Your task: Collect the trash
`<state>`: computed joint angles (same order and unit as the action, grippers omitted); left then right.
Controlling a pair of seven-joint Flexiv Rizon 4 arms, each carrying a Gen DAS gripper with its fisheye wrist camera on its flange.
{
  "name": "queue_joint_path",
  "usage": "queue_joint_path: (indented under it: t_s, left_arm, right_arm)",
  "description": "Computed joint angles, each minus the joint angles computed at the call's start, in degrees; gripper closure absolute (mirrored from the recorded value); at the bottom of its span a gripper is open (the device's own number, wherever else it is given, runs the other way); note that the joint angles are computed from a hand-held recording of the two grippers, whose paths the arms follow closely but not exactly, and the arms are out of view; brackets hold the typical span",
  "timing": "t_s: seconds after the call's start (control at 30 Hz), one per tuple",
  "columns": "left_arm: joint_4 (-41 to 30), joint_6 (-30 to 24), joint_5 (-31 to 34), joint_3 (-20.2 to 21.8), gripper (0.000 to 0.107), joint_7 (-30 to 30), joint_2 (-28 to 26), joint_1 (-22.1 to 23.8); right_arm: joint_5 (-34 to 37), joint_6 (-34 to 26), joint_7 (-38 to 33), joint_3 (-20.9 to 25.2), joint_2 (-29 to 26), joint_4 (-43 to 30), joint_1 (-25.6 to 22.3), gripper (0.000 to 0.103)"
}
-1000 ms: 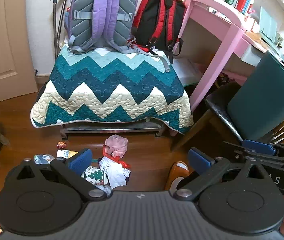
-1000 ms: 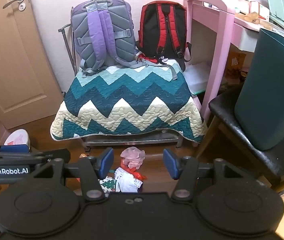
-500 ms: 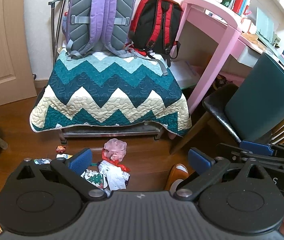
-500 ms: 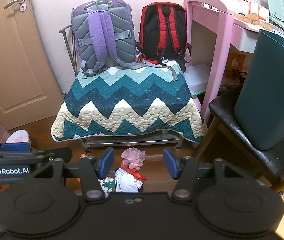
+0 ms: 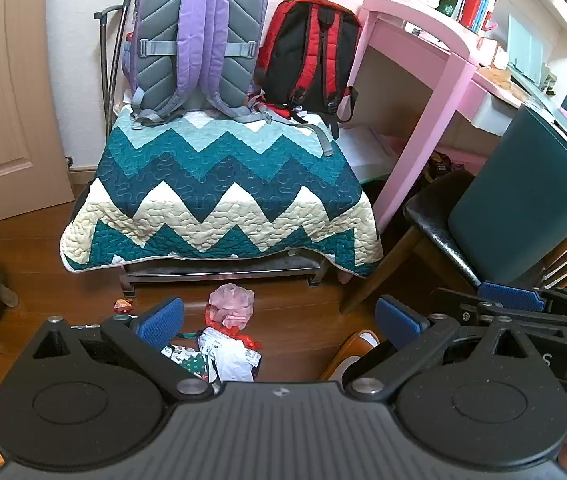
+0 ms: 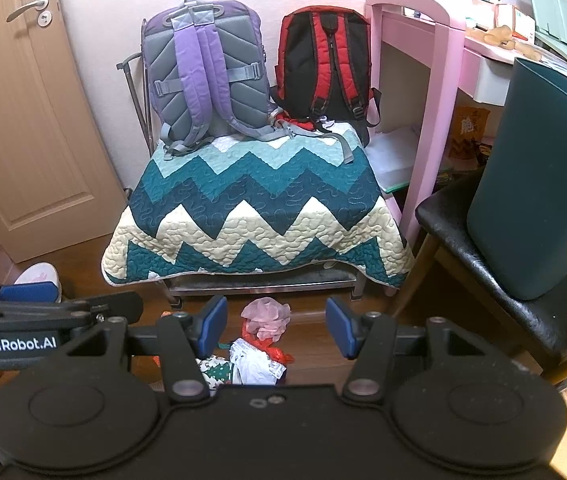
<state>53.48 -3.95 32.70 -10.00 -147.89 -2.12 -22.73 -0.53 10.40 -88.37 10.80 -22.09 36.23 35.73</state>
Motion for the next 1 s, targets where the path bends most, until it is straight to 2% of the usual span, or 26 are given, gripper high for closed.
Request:
queue_joint_path:
  t_s: [0.1, 0.6, 0.83, 1.0]
  left_arm:
    - [0.09, 0.22, 0.08, 0.03, 0.004, 0.07, -0.02, -0.10]
    - [0.14, 0.46, -0.03, 0.38, 0.004, 0.64, -0.05, 0.19]
    - [0.71, 0.71, -0.13, 0.36, 0.004, 0.59, 0.21, 0.37]
    - [3.62, 3.22, -2.96, 1.68, 0.004, 1.65, 1.64, 2.51]
  right_arm:
    - [-0.16, -0.95, 0.09, -0.22, -1.03, -2.12, 0.24, 0.048]
    - [-0.06, -0.06, 0.22, -0.28, -0.55, -0.94, 0.32, 0.048]
    - [0.02, -1.57, 0.24, -0.43, -2.81, -3.96, 1.04, 0.048]
    - [0.12, -2.44, -0.14, -0.75, -4.75, -5.99, 1.68, 0.048]
